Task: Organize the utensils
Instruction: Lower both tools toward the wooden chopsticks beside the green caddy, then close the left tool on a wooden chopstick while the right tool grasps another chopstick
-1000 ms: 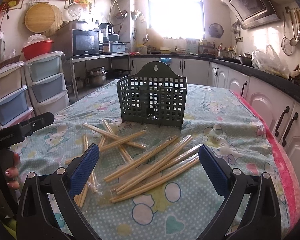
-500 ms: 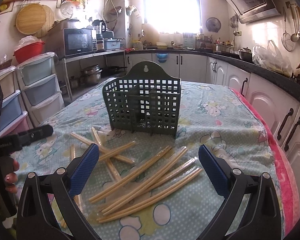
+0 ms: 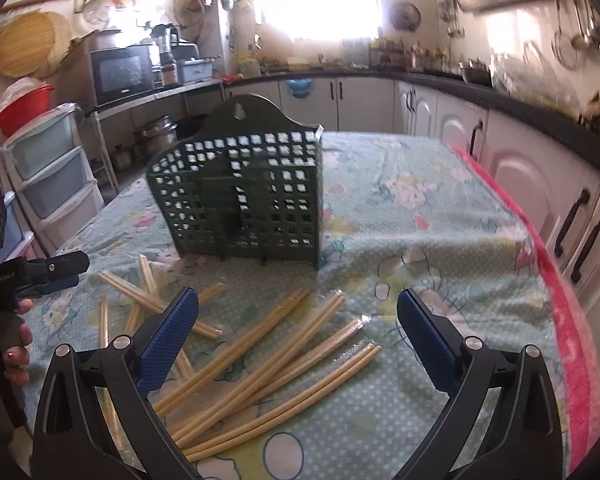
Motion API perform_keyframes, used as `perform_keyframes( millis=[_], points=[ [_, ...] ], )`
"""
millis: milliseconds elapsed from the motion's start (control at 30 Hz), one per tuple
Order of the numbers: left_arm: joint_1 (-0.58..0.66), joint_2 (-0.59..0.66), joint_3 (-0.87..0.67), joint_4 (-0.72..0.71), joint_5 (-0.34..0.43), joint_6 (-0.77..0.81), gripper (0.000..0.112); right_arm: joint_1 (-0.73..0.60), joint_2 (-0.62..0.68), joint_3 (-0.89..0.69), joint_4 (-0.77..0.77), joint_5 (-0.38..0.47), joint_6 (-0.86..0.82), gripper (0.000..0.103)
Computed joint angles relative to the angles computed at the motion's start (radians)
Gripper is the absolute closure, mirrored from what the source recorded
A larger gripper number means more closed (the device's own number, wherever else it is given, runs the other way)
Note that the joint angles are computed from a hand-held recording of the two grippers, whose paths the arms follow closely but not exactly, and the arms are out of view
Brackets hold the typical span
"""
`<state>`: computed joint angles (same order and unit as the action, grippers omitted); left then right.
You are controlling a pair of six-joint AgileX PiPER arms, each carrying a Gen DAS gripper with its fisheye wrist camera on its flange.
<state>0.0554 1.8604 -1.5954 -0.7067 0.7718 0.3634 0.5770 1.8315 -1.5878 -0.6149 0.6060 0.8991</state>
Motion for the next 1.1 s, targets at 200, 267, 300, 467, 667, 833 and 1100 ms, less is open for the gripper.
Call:
perform_keyframes(
  millis=[200,267,300,467,667,833,1100],
  points=[
    [0.013,0.089,-0.113,0.02,0.082,-0.074,0.023,-0.079,0.056,-0.078,0.236,0.011,-0.166,0.006],
    [0.019,0.114,-0.139,0.005,0.108,-0.081,0.024,-0.102,0.085,-0.122,0.321,0.038,-0.239,0.006],
    [0.02,0.126,-0.152,0.008,0.118,-0.091,0.025,-0.108,0.097,-0.14,0.349,0.048,-0.262,0.006],
    [0.02,0.175,-0.203,0.018,0.16,-0.134,0.035,-0.151,0.168,-0.248,0.502,0.131,-0.386,0.02],
    [0.012,0.199,-0.249,0.067,0.172,-0.183,0.041,-0.175,0.242,-0.361,0.586,0.211,-0.441,0.031],
    [0.008,0.223,-0.288,0.096,0.174,-0.222,0.05,-0.209,0.278,-0.402,0.671,0.248,-0.481,0.042],
    [0.012,0.229,-0.292,0.124,0.162,-0.25,0.069,-0.236,0.323,-0.462,0.713,0.29,-0.493,0.06]
  ],
)
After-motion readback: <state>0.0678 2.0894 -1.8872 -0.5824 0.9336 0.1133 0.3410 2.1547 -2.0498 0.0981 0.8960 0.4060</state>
